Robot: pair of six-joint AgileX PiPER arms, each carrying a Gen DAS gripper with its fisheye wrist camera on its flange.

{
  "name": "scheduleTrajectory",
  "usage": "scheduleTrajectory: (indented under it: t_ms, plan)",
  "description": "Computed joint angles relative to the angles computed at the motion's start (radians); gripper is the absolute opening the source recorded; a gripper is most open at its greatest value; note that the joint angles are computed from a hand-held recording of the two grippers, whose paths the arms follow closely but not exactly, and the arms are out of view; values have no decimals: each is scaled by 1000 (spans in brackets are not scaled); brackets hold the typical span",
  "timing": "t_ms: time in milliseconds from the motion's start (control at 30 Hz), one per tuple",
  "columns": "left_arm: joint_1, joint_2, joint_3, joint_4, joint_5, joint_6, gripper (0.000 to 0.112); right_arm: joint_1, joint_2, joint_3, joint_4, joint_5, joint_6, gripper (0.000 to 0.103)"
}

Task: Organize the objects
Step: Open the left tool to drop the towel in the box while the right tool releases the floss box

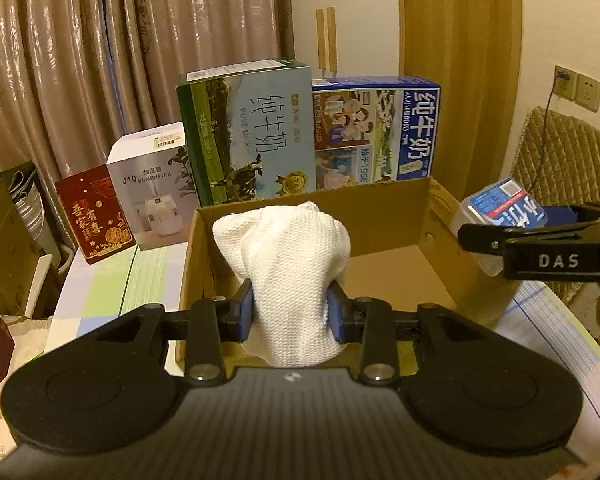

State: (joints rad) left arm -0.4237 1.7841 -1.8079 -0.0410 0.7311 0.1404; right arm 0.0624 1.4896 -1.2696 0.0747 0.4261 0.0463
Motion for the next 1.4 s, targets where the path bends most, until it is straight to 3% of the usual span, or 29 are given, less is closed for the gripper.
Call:
scheduleTrajectory:
  t_ms: [433, 500, 533, 600, 833, 967, 1067, 1100, 1400]
  plan:
    - [7, 168, -180, -11, 46, -14, 32, -16, 119, -48, 30, -4, -18, 86]
    - [12, 181, -188, -33, 34, -3, 34, -20, 125, -52, 31, -7, -16, 86]
    - [14, 186, -182, -43, 14, -1, 41, -21, 125, -50, 31, -9, -16, 86]
    - [14, 188, -167, -20, -17, -34, 47, -26, 125, -50, 49, -6, -32, 86]
    - [22, 185, -187, 16, 6, -60, 47, -32, 130, -54, 113, 6, -74, 86]
    - [33, 172, -168, 9, 5, -60, 49, -46, 138, -52, 257, 0, -187, 87]
    - [42, 162, -153, -1, 4, -58, 50, -57, 137, -32, 374, -31, -272, 101]
    - [44, 159, -148, -3, 1, -56, 51, -61, 133, -22, 414, -45, -303, 101]
    - [65, 118, -89, -9, -29, -24, 65, -58, 99, -11, 375, -77, -276, 101]
